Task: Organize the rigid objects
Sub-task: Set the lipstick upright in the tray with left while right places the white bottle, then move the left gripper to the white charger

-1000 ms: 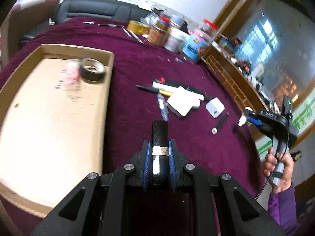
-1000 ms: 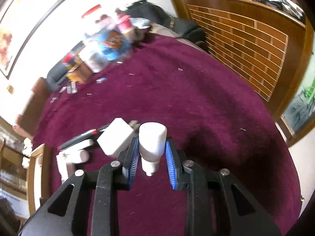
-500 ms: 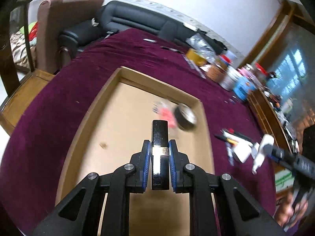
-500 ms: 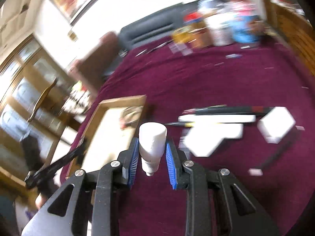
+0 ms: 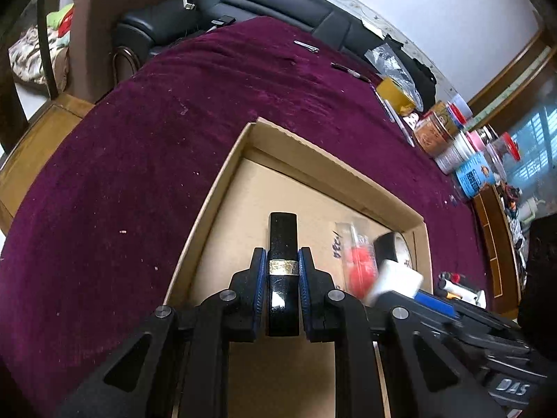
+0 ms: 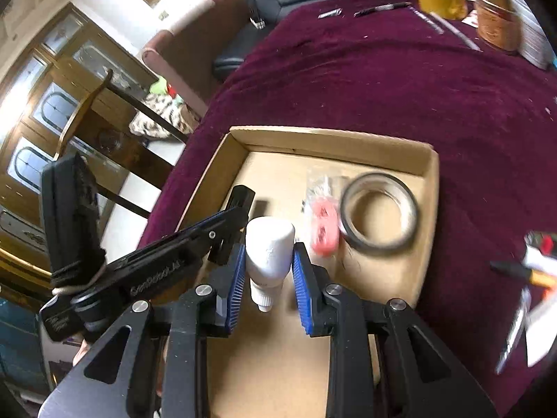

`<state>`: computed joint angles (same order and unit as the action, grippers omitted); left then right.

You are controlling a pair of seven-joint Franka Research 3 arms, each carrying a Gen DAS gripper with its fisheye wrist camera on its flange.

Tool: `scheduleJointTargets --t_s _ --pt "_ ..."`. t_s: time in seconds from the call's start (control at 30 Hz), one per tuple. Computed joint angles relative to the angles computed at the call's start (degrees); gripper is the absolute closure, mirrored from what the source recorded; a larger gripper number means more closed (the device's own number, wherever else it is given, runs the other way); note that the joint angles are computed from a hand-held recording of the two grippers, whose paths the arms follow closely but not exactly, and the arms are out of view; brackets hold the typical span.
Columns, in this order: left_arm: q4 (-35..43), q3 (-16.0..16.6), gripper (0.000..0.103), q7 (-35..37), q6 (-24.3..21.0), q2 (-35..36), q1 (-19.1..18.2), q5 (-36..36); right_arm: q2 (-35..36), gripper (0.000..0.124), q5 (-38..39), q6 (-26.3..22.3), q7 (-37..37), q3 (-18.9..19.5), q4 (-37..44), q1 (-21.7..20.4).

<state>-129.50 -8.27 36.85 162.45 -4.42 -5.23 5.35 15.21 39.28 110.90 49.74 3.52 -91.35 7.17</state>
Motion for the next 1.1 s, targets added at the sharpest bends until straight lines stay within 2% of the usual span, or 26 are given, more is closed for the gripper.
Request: scheduleJointTargets --t_s 0.17,0.2,0.23,0.27,0.3,0.37,0.4,0.47,0.5,0.57,0.63,0.67,0.7,0.73,0.8,0.83,0.87,0.9,0.93,0.97,1.0,1.03,1.07,1.1 --pt "-2.54 0.76 0.083 1.84 2.4 -2.37 -0.75 -4.31 2.99 0.099 -3.77 1.51 3.1 0.63 3.12 2.2" --pt "-3.48 1.08 0.07 2.44 3.24 -3.36 -1.15 -5.96 3.61 0.099 -4.13 1.29 3.45 0.72 3.89 2.27" --pt "-4.74 0.81 0.063 1.13 4.26 -4.79 -0.86 -5.57 4.05 0.098 -4.55 1.1 3.99 0.77 4.49 2.37" --pt "-5.95 -0.45 0.054 -2.46 5.38 -6.29 0.6 -2.39 4.58 0.098 -4.55 1.04 4.74 0.79 5.19 2.32" --pt "-6.92 -2.1 0.05 -6.42 5.85 -7.82 2.45 1.55 5.06 0.098 -4.37 0.72 5.2 0.87 5.8 2.14" --pt "-8.31 -5.03 0.047 -13.03 5.27 -11.2 5.33 8.26 4.85 0.098 -3.43 0.76 5.02 1.0 5.97 1.46" --pt "-8.59 -5.38 0.045 -14.6 5.21 -11.96 5.63 9.91 4.23 0.097 -2.7 1.42 4.36 1.07 5.32 1.09" --pt "-8.98 -7.23 0.041 -18.87 3.74 -14.19 6.74 13.77 2.46 0.086 -0.53 2.26 2.15 1.12 3.95 -0.02" --pt "-9.16 -7.35 0.04 -19.98 3.11 -14.94 6.6 14.85 1.37 0.075 0.43 2.63 1.05 0.96 3.14 -0.55" --pt "-8.92 -7.87 0.04 -21.78 2.23 -15.81 5.84 16.65 -1.52 0.073 2.81 4.75 -2.07 0.47 0.56 -1.6" --pt "-8.3 -7.99 0.04 -22.54 2.13 -15.72 4.33 17.38 -5.74 0.073 5.57 8.86 -6.76 -0.55 -3.61 -2.7" --pt "-7.67 -8.24 0.039 -22.77 2.07 -15.28 3.54 17.77 -9.15 0.072 7.91 13.88 -10.37 -1.28 -7.6 -3.23" --pt "-6.56 -8.31 0.037 -22.74 1.72 -14.35 2.82 18.03 -11.71 0.065 10.08 18.57 -13.44 -2.0 -10.68 -3.46" --pt "-5.49 -8.45 0.037 -22.62 1.3 -13.38 1.8 18.08 -14.3 0.044 12.87 24.59 -17.05 -2.65 -14.09 -3.48" --pt "-3.62 -8.09 0.037 -21.62 1.19 -11.35 -0.67 17.34 -17.84 0.023 22.39 37.42 -26.68 -4.18 -19.6 -3.18" --pt "-2.2 -8.06 0.037 -20.92 1.11 -9.82 -1.94 16.88 -18.21 0.021 30.2 42.17 -33.88 -4.45 -20.77 -3.59" --pt "-0.59 -8.08 0.037 -20.07 0.64 -8.3 -3.19 16.44 -17.76 0.021 33.98 45.01 -37.43 -6.71 -20.7 -2.78" --pt "1.05 -8.28 0.037 -19.64 0.18 -6.77 -4.13 16.42 -16.46 0.021 33.75 47.19 -36.97 -6.97 -20.02 -3.7" --pt "2.93 -8.64 0.037 -19.51 -0.21 -4.96 -4.94 16.79 -14.72 0.021 29.5 49.45 -32.49 -7.22 -19.13 -4.26" --pt "4.92 -8.92 0.037 -19.38 -0.89 -3.15 -5.78 17.27 -12.42 0.021 21.24 49.97 -23.99 -9.46 -17.9 -3.87" --pt "6.93 -9.1 0.037 -19.3 -1.87 -1.35 -6.62 17.84 -9.95 0.021 15.3 47.31 -16.82 -10.38 -15.81 -5.47" --pt "9.39 -9.26 0.037 -19.21 -3.38 0.81 -7.55 18.42 -8.11 0.021 13.38 44.51 -13.64 -9.3 -13.86 -8.37" --pt "11.85 -9.31 0.037 -19.17 -5.21 2.86 -8.59 18.93 -5.74 0.021 13.89 42.26 -11.91 -9.56 -11.74 -10.17" --pt "14.18 -9.16 0.037 -18.51 -6.91 4.77 -9.62 19.06 -4.34 0.021 14.25 42.15 -10.87 -9.33 -10.83 -11.39"
